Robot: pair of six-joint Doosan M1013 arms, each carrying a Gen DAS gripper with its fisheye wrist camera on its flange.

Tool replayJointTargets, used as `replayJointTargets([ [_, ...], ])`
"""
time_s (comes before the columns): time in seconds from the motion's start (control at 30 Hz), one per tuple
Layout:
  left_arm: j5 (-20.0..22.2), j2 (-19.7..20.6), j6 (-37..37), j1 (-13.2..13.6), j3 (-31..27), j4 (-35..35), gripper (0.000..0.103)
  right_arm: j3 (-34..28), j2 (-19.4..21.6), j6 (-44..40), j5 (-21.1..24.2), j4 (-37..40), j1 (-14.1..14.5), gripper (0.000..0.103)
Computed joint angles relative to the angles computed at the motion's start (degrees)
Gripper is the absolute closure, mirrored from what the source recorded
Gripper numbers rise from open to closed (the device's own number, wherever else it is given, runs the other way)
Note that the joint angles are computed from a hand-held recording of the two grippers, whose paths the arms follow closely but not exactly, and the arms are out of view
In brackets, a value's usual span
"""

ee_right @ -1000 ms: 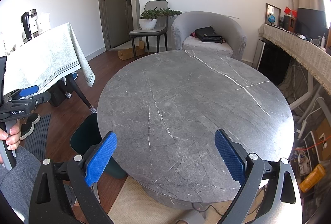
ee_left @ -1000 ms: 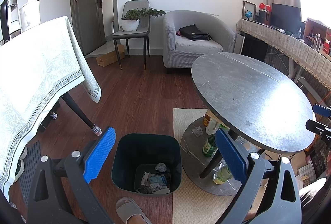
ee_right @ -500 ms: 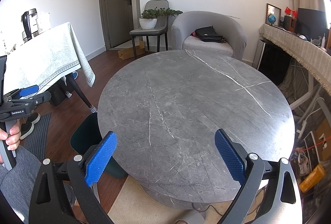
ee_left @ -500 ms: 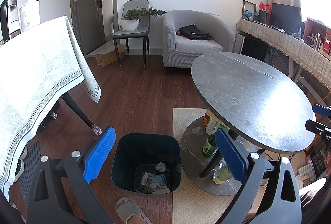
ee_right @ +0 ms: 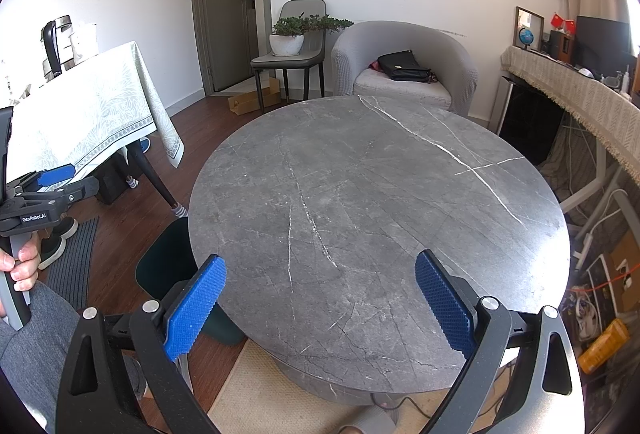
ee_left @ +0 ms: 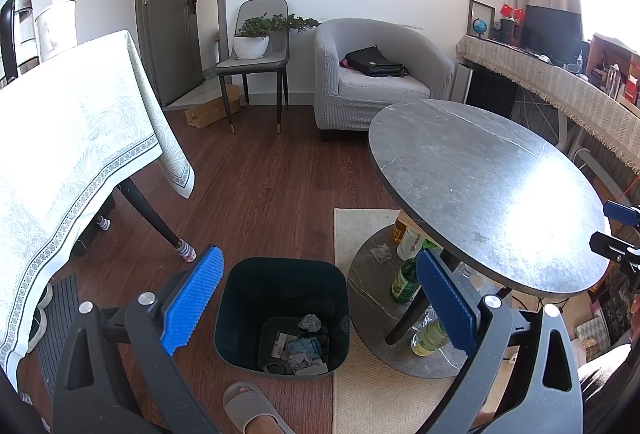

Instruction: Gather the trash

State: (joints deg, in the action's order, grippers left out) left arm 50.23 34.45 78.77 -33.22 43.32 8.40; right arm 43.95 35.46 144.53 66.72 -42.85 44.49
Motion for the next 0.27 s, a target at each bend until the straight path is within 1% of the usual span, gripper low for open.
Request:
replayJointTargets([
  [0.1,0.6,0.3,0.5,0.1,-0.5,-0.7,0.004,0.0,0.0,0.0,-0.1,0.0,0.0,0.006],
  [0.27,0.4,0.3,0.7,0.2,-0.4,-0.6,0.004,0.0,0.0,-0.1,0.0,0.0,0.0,0.006],
])
